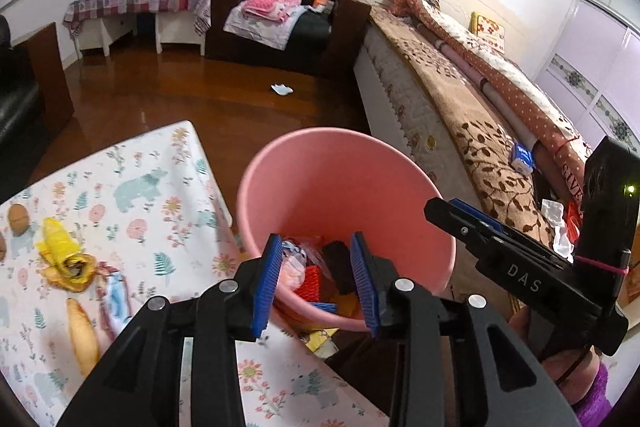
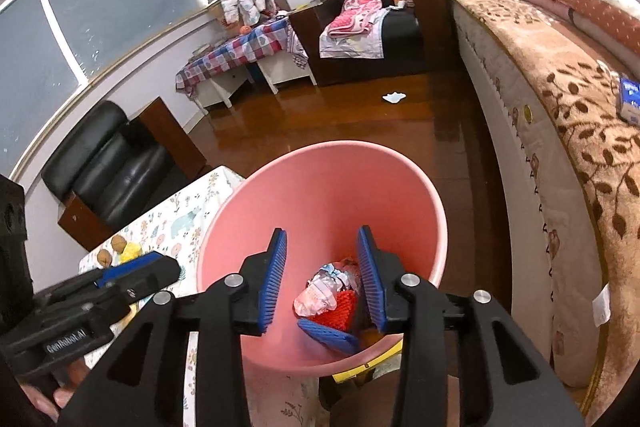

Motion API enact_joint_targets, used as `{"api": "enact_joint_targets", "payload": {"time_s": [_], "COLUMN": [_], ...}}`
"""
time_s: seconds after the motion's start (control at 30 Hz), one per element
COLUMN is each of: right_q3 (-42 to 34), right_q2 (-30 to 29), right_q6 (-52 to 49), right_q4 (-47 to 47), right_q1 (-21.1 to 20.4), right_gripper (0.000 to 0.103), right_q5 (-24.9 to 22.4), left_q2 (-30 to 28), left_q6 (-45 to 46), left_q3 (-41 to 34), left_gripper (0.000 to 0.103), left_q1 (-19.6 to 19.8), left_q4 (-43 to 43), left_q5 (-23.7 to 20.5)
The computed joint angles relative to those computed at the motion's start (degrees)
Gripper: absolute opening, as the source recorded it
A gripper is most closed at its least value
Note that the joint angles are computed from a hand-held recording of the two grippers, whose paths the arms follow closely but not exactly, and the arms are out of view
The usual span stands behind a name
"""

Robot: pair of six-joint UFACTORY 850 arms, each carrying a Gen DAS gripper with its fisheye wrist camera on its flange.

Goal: Collect trash
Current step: 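Open both tools over the pink bucket to drop the net and bag, then move both open tools back to the orange peel and red-white wrapper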

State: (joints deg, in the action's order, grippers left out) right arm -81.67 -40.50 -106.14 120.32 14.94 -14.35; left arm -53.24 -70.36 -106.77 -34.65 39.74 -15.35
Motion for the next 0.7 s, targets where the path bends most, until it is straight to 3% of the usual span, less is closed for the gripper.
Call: {"api": "enact_joint_targets", "payload": {"time_s": [0.23,0.37,0.47,0.7], "right_q3": [4.9,7.9,11.0,13.5], "right_q2": [3.9,6.7,9.2,11.3], "right_q6": [-15.8,-19.5,-24.5,-18.6], "right_q4": [13.8,16.0,20.2,13.4], "right_q1": [1.0,1.6,2.2,3.0], "right_gripper": [0.038,0.038,0.038,0.038], "right_q5": [-3.2,-5.3,-7.6,-10.4], "left_q2": [7.0,12.2,16.4,24.3], "left_q6": [-26.5,-41.3,-53.2,-64.3], "left_q3": [9.9,17.1,23.3,35.0], "left_gripper": [0.035,0.035,0.035,0.035], "left_q1": [-1.0,-1.5,-2.4,-3.6], "left_q4": [24.8,36.7,46.5,51.8], "left_q5": [-1.6,-3.2,-6.6,-12.8]}}
